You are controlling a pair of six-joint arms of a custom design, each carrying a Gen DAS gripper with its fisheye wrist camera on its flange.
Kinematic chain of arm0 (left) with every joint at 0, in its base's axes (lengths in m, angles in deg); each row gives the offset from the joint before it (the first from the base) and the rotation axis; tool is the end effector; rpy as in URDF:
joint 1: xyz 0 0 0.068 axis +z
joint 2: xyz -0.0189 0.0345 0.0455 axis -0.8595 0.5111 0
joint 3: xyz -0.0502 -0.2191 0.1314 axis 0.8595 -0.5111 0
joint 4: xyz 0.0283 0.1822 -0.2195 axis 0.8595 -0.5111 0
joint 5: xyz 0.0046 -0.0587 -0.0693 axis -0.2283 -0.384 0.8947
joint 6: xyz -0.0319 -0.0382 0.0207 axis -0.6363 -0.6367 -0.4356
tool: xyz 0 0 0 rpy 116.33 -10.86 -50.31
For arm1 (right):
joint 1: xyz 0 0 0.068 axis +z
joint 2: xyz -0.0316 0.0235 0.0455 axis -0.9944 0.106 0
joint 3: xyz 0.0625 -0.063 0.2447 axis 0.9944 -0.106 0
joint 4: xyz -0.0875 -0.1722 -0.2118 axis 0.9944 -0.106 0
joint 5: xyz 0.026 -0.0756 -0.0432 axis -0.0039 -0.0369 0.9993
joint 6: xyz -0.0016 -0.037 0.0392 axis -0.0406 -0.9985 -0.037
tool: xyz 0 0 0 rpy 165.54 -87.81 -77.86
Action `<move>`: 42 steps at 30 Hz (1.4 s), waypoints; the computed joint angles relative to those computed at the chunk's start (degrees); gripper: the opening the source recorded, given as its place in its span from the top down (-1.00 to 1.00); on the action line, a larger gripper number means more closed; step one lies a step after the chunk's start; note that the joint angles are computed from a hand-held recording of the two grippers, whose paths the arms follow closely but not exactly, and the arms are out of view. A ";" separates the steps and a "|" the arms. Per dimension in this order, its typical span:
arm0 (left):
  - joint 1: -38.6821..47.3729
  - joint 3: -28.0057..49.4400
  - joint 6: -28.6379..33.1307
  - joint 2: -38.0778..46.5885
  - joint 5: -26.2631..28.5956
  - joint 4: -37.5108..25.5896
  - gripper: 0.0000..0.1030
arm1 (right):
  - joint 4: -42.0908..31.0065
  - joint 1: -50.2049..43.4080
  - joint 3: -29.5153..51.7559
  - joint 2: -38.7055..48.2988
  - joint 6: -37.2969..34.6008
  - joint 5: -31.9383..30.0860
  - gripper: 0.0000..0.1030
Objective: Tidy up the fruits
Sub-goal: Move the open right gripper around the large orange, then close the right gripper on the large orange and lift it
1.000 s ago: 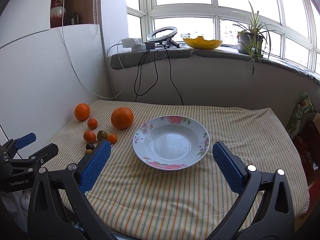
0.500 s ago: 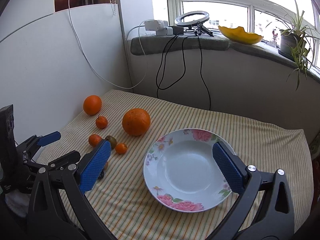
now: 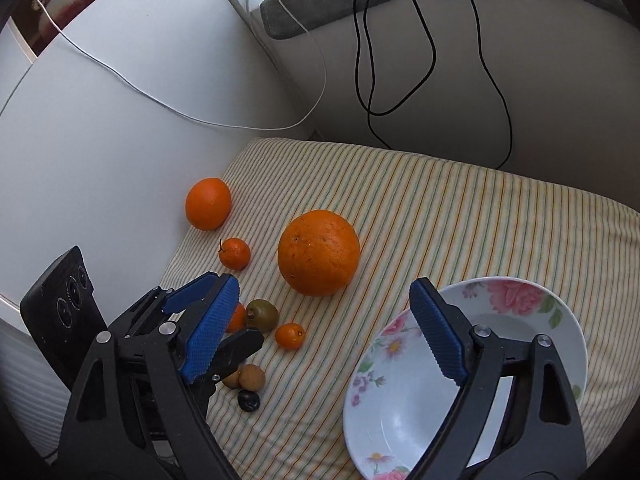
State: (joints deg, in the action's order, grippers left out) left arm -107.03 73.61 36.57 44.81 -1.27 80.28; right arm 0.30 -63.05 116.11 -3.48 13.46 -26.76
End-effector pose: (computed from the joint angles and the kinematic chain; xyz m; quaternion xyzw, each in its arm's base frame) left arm 0.2040 -0.2120 0.1717 0.0543 0.9145 -0.1698 0.3632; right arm 0.2558 0.1124 0.2115 -0.1213 0.9357 0.2617 0.2032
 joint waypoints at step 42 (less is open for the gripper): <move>5.53 4.65 -1.13 9.28 8.30 3.63 -0.35 | 4.54 -0.12 5.78 15.13 6.48 -7.92 -0.06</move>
State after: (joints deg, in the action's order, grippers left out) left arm -101.50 78.26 35.44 54.09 7.02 83.91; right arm 4.84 -63.18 121.89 11.65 19.94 -34.68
